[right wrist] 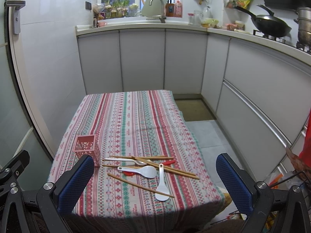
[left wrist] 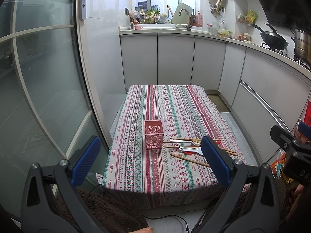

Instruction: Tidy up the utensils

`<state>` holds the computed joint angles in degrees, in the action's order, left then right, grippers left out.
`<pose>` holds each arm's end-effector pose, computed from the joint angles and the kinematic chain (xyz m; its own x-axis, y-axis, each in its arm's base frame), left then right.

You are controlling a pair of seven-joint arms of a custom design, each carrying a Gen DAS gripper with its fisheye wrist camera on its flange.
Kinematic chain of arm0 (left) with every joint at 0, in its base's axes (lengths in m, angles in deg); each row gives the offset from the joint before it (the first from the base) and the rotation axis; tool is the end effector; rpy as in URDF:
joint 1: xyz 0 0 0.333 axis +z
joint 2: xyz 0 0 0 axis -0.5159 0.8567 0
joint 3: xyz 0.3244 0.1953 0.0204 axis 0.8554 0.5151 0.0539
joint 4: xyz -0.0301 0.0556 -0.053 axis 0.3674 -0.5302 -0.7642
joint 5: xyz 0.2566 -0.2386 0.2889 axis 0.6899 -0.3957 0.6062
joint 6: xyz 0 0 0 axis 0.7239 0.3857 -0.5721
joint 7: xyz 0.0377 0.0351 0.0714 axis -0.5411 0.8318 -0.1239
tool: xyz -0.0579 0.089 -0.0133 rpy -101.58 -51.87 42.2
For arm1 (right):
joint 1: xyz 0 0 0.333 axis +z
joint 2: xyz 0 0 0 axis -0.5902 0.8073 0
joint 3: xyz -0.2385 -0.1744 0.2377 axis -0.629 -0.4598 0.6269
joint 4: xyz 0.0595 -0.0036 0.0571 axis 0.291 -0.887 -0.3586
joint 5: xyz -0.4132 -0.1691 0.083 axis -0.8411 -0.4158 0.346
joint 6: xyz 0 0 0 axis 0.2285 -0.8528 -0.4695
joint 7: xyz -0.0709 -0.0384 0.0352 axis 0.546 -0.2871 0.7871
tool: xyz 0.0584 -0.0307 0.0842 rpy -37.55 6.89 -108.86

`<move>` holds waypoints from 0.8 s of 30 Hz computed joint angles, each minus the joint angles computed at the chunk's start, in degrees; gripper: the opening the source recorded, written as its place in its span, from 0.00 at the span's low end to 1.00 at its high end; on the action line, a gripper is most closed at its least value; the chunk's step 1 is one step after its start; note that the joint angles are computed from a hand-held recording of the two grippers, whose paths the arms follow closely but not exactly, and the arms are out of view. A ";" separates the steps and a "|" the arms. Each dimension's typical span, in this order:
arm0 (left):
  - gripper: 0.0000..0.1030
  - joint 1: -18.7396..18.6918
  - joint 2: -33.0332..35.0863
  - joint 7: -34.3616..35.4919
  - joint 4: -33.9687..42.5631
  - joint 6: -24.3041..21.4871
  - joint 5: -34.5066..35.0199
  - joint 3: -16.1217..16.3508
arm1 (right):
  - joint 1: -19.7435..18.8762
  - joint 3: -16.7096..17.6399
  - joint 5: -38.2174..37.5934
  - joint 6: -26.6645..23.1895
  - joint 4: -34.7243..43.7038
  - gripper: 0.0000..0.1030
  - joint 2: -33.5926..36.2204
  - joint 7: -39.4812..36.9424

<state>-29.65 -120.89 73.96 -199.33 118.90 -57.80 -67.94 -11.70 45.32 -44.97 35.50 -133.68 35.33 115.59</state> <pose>0.4282 -0.1717 0.6974 -0.1150 -0.9933 -0.0128 -0.5371 0.0731 -0.8403 0.4216 0.3691 0.6953 -0.2682 -0.9629 0.0284 -0.5153 0.1185 -0.8487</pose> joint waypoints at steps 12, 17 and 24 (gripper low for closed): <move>0.99 0.09 0.12 -0.03 -0.01 0.03 0.19 0.08 | 0.00 -0.30 0.25 0.31 -0.18 1.00 -0.06 -0.08; 0.99 0.41 0.51 -0.25 0.11 0.27 0.44 -0.21 | -0.13 -0.36 0.51 0.43 -0.33 1.00 0.05 -0.24; 0.99 1.24 1.99 -1.17 0.85 -0.03 1.94 -1.14 | -0.47 -1.02 0.83 1.12 -0.61 1.00 0.50 -0.65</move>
<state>-28.41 -118.90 72.79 -198.47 118.87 -55.86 -69.08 -12.17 44.31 -44.14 36.62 -134.28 35.83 114.93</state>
